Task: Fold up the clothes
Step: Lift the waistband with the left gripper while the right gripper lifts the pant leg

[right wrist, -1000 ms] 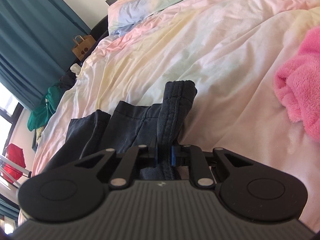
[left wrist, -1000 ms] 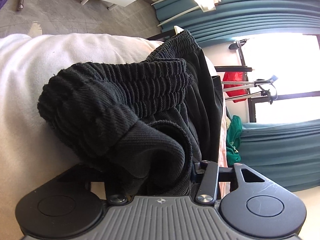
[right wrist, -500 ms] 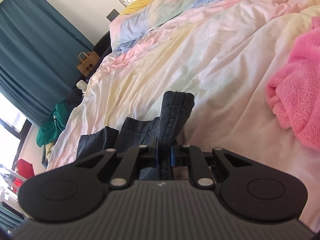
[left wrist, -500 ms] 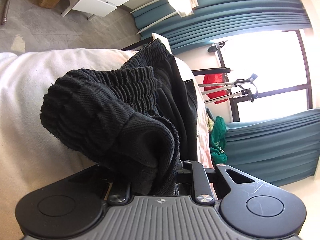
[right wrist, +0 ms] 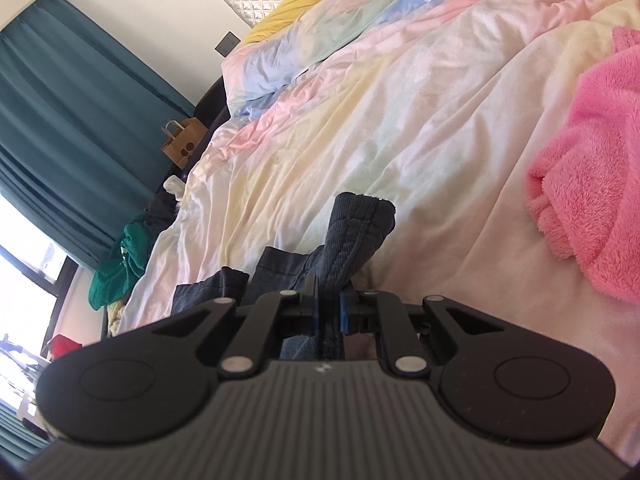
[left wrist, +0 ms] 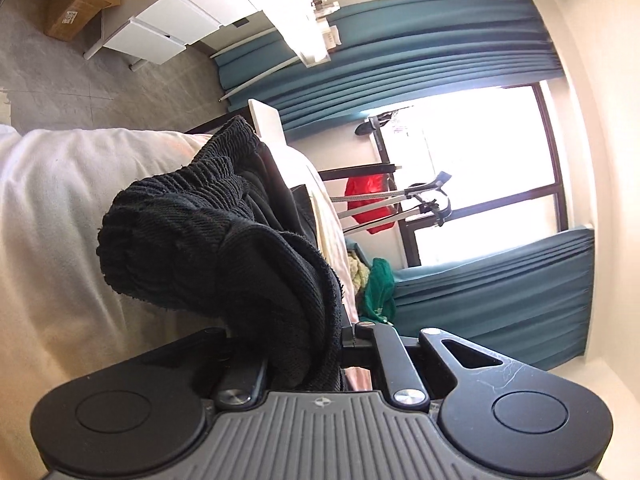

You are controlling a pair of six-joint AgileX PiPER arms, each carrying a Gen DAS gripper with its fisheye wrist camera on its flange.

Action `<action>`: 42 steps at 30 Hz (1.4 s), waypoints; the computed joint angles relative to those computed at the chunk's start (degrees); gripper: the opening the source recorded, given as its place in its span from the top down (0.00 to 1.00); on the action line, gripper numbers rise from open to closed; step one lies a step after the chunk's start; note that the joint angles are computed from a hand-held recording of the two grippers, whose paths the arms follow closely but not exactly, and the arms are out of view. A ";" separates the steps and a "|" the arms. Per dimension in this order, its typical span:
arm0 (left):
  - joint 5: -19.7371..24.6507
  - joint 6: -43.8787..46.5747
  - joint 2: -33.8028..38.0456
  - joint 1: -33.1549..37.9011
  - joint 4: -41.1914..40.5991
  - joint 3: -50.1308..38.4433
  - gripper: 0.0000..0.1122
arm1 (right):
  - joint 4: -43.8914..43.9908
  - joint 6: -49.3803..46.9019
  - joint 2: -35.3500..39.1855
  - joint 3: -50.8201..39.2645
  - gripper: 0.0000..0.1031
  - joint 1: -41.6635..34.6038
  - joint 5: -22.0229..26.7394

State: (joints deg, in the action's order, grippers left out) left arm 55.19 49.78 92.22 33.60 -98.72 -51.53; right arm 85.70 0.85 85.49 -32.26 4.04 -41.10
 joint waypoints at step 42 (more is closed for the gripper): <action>-24.01 -50.75 32.11 -21.00 34.73 -64.67 0.90 | 3.88 -29.79 25.43 -48.26 0.92 -10.04 7.50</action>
